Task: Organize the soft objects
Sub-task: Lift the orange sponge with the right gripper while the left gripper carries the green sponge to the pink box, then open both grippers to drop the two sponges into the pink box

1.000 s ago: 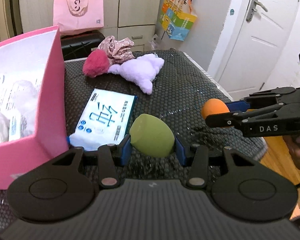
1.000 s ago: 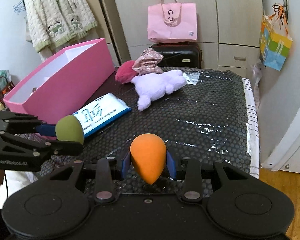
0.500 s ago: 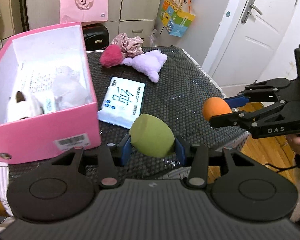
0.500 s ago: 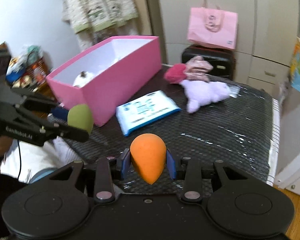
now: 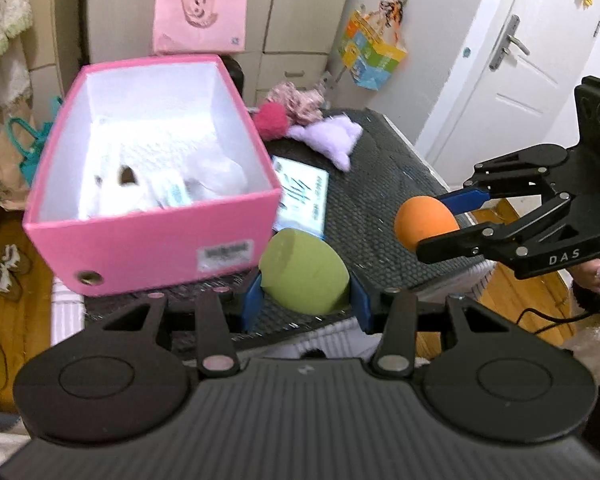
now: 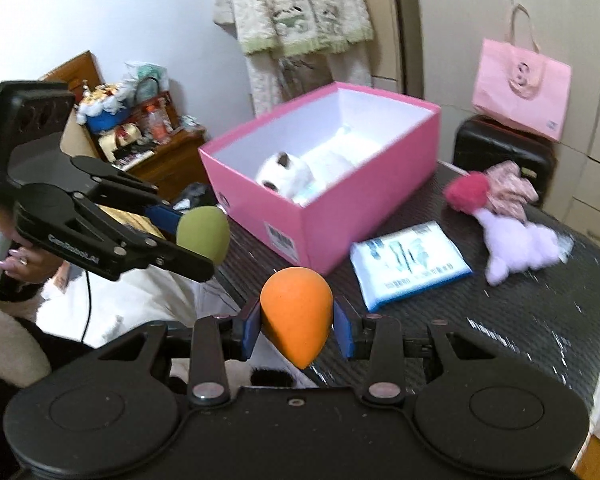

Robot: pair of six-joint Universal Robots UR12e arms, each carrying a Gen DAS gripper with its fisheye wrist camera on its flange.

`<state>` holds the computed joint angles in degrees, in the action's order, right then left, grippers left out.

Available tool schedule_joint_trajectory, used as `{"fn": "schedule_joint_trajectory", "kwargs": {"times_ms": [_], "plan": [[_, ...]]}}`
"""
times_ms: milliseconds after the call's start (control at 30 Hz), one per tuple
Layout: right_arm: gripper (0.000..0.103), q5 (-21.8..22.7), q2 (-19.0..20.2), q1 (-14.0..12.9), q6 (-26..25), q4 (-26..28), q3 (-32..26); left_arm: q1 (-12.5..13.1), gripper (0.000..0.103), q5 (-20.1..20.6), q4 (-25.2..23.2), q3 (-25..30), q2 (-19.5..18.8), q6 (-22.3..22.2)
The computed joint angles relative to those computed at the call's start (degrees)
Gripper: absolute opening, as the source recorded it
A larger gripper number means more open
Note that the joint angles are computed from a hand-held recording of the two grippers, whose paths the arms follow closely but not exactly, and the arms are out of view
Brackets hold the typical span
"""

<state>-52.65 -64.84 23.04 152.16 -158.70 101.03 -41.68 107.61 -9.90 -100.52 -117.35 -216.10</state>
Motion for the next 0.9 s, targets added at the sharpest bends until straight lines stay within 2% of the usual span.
{"fn": "schedule_joint_trajectory", "kwargs": {"times_ms": [133, 300, 400, 533, 667, 800, 900], "plan": [[0.044, 0.50, 1.30, 1.14, 1.20, -2.37, -2.22, 0.59, 0.045, 2.46, 1.00, -0.53, 0.79, 2.35], [0.044, -1.50, 3.56, 2.69, 4.94, -7.91, -5.94, 2.60, 0.045, 1.25, 1.78, -0.20, 1.12, 6.46], [0.044, -3.12, 5.31, 3.50, 7.00, -9.51, -8.95, 3.93, 0.046, 1.58, 3.10, 0.43, 0.75, 9.10], [0.044, -4.83, 8.15, 4.44, 7.27, -8.21, -13.88, 6.25, 0.046, 0.84, 4.89, 1.02, 0.26, 9.46], [0.044, -5.80, 11.89, 5.32, 5.29, -2.42, -20.88, 8.65, 0.046, 0.74, 4.50, 2.09, -0.65, 8.35], [0.044, -8.19, 15.89, 6.21, 2.02, 3.29, -27.88, 11.13, 0.047, -0.49, 2.48, 3.77, -2.08, 6.87], [0.044, -10.58, 19.00, 6.98, -1.07, 8.19, -33.26, 12.78, 0.047, -1.11, -1.02, 5.71, -3.42, 4.46]]}}
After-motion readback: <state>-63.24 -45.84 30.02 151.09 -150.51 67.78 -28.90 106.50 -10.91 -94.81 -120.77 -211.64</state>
